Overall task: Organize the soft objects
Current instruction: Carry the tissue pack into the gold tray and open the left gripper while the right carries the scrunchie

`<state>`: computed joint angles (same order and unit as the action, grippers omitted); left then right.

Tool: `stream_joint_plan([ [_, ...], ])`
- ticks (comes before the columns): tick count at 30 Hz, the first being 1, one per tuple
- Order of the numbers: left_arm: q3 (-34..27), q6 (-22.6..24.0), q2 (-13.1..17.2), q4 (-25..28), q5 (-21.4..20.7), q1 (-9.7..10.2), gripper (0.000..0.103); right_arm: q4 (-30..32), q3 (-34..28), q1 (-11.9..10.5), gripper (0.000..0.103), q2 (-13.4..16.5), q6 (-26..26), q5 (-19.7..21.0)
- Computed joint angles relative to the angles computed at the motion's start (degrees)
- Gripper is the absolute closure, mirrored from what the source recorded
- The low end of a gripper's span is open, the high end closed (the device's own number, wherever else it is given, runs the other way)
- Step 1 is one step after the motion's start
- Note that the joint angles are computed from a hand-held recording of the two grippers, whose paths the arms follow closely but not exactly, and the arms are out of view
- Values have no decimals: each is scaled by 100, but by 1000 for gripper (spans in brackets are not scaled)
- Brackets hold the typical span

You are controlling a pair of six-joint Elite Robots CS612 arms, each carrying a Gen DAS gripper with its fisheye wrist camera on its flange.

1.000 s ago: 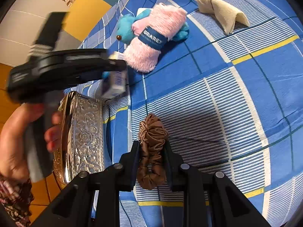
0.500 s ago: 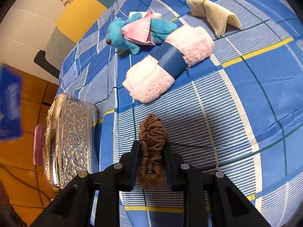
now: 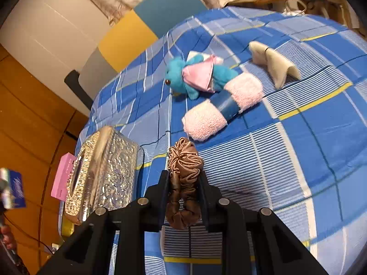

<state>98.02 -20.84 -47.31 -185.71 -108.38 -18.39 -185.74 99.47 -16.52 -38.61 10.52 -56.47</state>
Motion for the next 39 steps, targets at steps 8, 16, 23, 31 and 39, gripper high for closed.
stream_joint_plan([
  [8,-17,-165,409,701,309,415,50,-1540,731,100,78,-516,218,37],
  [16,-540,357,829,1422,683,419,50,-1953,1033,476,78,-898,114,773],
  [23,-1045,595,1137,1754,1244,365,50,-1949,1148,963,78,-1013,-474,636],
  [31,-1266,748,1273,1712,1305,351,44,-1325,972,1382,78,-887,-748,645],
  [39,-1007,264,1175,793,187,642,39,-787,703,1690,78,-729,-1164,691],
])
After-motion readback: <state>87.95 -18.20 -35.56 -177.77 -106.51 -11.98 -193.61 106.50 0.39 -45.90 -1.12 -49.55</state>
